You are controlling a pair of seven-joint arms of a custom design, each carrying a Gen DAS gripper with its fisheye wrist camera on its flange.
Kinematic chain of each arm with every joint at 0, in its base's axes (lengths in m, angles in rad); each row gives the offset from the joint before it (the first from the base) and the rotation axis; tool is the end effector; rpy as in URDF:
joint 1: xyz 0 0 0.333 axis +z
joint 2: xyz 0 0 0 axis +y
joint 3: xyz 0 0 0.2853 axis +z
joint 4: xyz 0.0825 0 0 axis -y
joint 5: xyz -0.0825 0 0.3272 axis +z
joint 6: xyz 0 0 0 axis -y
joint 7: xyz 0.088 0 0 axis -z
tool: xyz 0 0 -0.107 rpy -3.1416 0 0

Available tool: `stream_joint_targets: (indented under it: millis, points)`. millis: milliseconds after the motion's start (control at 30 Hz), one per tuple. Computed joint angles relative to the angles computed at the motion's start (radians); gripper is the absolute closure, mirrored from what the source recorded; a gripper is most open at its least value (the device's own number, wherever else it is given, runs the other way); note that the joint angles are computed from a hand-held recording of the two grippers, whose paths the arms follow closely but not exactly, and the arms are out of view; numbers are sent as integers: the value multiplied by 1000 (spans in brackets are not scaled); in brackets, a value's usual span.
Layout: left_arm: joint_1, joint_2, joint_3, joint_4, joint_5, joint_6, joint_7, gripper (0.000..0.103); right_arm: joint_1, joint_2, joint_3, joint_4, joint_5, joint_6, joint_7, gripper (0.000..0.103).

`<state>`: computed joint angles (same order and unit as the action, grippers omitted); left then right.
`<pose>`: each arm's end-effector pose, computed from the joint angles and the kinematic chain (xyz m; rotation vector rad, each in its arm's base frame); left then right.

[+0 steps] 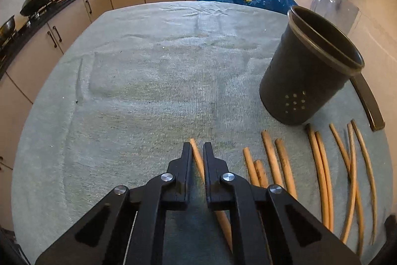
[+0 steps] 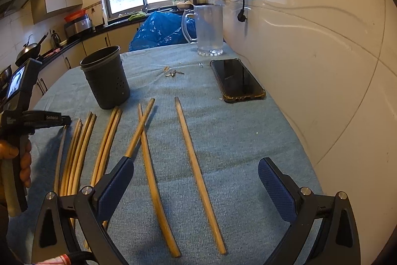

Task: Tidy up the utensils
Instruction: 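Close the left tool on one wooden chopstick while the right tool grasps another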

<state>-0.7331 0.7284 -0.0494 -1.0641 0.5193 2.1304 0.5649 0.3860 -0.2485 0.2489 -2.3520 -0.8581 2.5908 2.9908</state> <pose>0.5262 -0.4752 0.4331 -1.9316 1.8597 -0.5195 0.3583 0.2880 0.4712 -1.6329 1.8663 -0.7097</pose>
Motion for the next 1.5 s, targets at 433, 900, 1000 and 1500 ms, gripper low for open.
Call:
stream_joint_targets:
  millis: [433, 900, 1000, 1500]
  points:
    - [59, -182, -57, -286, -43, 108, 2, 96, -5, 214, -90, 212, 173, 35, -388, 18]
    - [141, -288, -132, -435, -184, 159, 56, 68, 0, 454, -127, 495, 561, -155, -830, 44]
    - [148, -311, -136, -470, -201, 171, 72, 68, -5, 506, -125, 587, 631, -229, -904, 46]
    - [109, -356, -98, -521, -81, 263, 27, 98, -25, 494, -136, 554, 786, -134, -967, 96]
